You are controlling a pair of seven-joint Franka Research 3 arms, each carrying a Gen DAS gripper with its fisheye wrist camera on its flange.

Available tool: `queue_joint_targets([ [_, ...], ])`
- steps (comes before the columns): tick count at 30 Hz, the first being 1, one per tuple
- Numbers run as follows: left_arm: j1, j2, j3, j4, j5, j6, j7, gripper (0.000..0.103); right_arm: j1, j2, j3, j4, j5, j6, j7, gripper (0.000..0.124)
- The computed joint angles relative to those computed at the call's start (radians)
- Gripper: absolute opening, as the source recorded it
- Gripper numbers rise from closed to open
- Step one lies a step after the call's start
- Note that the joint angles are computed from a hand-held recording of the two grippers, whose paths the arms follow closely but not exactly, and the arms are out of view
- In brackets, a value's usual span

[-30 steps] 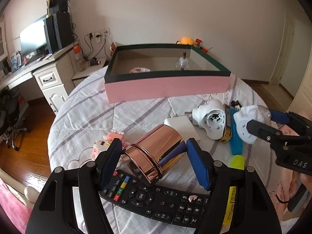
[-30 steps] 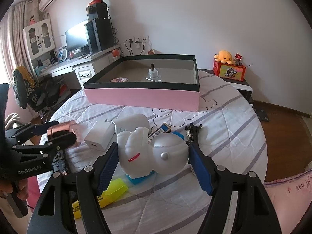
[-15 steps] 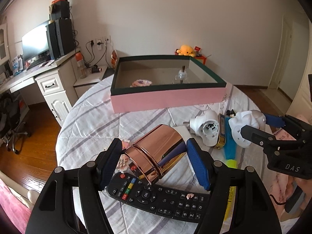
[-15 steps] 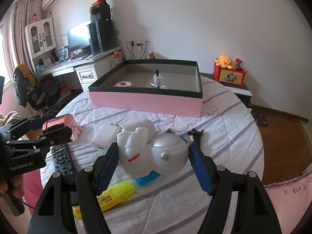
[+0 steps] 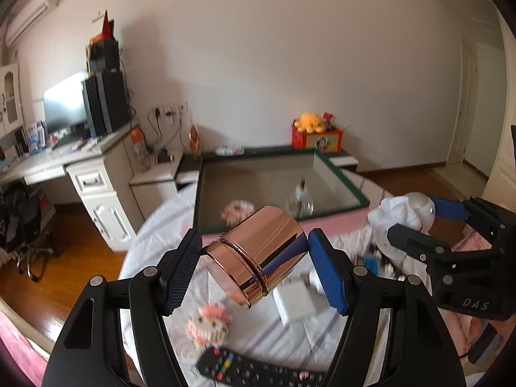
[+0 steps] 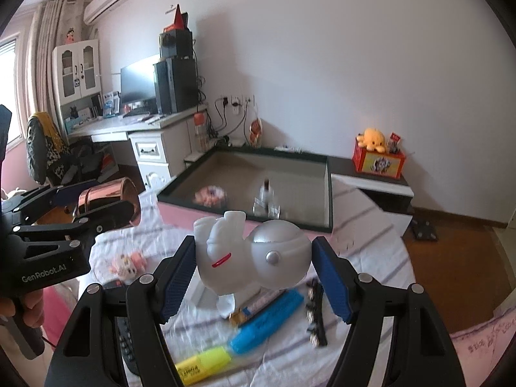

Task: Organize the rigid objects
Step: 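Lift both held items into the pink box and open both tools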

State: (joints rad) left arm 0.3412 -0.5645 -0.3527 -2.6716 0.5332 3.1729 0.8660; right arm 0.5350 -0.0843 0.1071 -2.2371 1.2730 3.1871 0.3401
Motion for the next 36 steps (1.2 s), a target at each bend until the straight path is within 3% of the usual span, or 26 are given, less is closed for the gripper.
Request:
queue_joint_targets([
  [8, 0.092, 0.072, -0.049, 0.128, 0.04, -0.004, 0.005, 0.069, -0.032, 0.054, 0.011, 0.096, -0.079, 0.003, 0.045, 0.073],
  [15, 0.116, 0.227, -0.057, 0.3, 0.132, -0.055, 0.003, 0.069, -0.096, 0.144, 0.027, 0.194, -0.332, -0.049, 0.251, 0.073],
  [23, 0.001, 0.491, 0.026, 0.545, 0.176, -0.193, 0.053, 0.069, -0.113, 0.306, -0.013, 0.369, -0.703, -0.134, 0.549, 0.073],
  [25, -0.032, 0.555, 0.05, 0.6, 0.125, -0.225, 0.118, 0.069, -0.105, 0.362, -0.037, 0.439, -0.79, -0.173, 0.623, 0.073],
  [31, -0.09, 0.726, 0.097, 0.753, -0.043, -0.312, 0.297, 0.069, -0.122, 0.527, -0.046, 0.658, -0.957, -0.317, 0.766, 0.073],
  [34, -0.145, 0.794, 0.158, 0.823, -0.001, -0.362, 0.273, 0.069, -0.135, 0.614, -0.036, 0.775, -0.999, -0.407, 0.809, 0.073],
  [36, -0.159, 0.835, 0.172, 0.861, -0.046, -0.39, 0.309, 0.069, -0.132, 0.669, -0.043, 0.849, -1.032, -0.464, 0.84, 0.073],
])
